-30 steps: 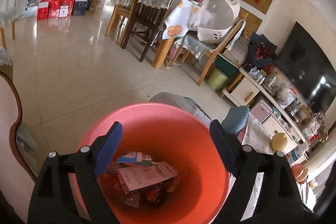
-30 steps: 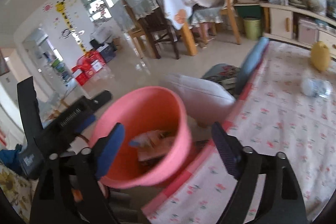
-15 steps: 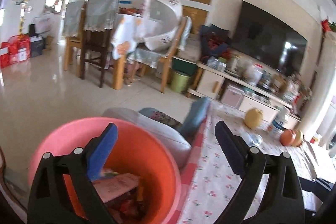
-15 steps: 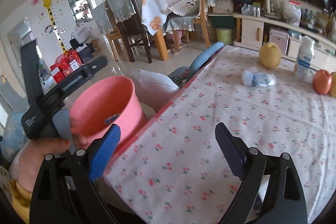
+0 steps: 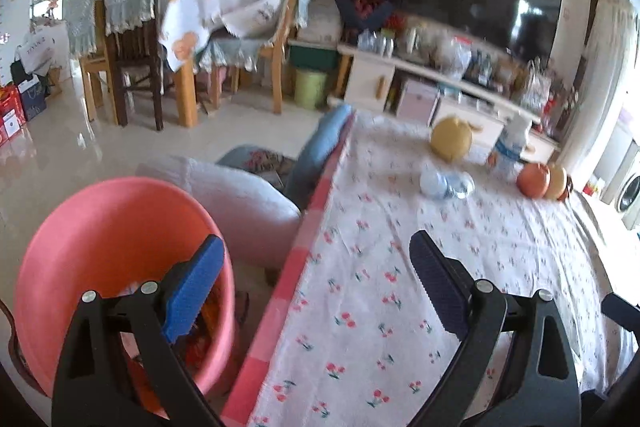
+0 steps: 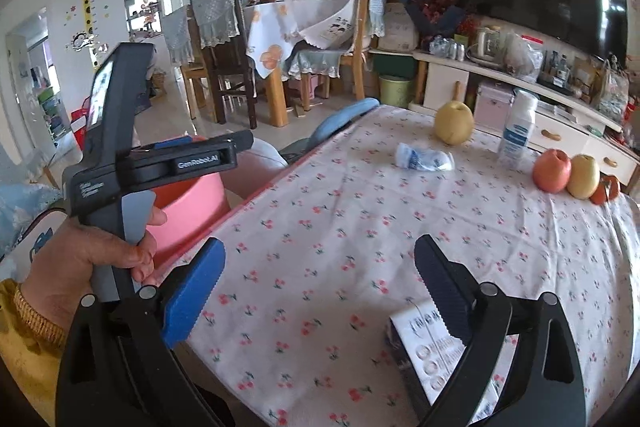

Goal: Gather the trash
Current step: 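Return both tools from the bucket to the table toward the white carton and bottle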

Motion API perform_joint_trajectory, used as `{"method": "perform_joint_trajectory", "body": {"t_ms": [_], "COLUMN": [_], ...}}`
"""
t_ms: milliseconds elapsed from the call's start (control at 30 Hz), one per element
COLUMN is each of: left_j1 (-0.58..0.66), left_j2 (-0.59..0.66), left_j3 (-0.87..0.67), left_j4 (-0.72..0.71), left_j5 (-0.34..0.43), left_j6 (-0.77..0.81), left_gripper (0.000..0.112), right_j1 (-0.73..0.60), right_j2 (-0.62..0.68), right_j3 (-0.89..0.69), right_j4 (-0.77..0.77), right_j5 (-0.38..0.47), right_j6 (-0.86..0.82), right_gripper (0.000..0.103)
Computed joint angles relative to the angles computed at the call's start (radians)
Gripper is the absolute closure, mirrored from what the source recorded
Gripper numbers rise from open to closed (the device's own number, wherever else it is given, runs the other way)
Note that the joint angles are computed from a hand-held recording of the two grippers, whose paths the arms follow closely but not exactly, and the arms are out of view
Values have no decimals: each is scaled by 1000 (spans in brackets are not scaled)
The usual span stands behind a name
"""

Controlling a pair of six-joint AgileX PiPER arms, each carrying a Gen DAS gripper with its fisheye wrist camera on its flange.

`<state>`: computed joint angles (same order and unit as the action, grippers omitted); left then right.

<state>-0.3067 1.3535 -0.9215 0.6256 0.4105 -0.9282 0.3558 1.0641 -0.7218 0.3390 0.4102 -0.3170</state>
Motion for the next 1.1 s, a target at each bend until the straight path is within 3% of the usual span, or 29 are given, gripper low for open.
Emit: {"method": "perform_joint_trajectory", "body": {"t_ms": [200, 500, 700, 833, 1000, 1100], "left_j1": [-74, -139, -190, -275, -355, -390], "left_j2": [40, 59, 64, 73, 96, 112], "left_j3": [-16, -22, -29, -35, -55, -71], "left_j4": [39, 98, 55, 142, 213, 229], "left_j5": [38, 31, 3, 14, 43, 63], "left_j6": [-29, -120, -101, -193, -289, -317], "left_gripper": [18, 18, 18, 18, 18, 18], "right_j1": [-148, -400, -602, -754, -980, -1055], "right_j2": [-63, -167, -215, -222, -162, -114], "right_j3": [54, 137, 183, 200, 189, 175], "right_j4": [180, 432, 565, 638, 683, 677], "right_j5": [51, 170, 300, 411, 582, 622], "right_j6": [-218, -590, -822, -966, -1111, -1144], "right_gripper": [9, 7, 6, 6, 6, 6]}}
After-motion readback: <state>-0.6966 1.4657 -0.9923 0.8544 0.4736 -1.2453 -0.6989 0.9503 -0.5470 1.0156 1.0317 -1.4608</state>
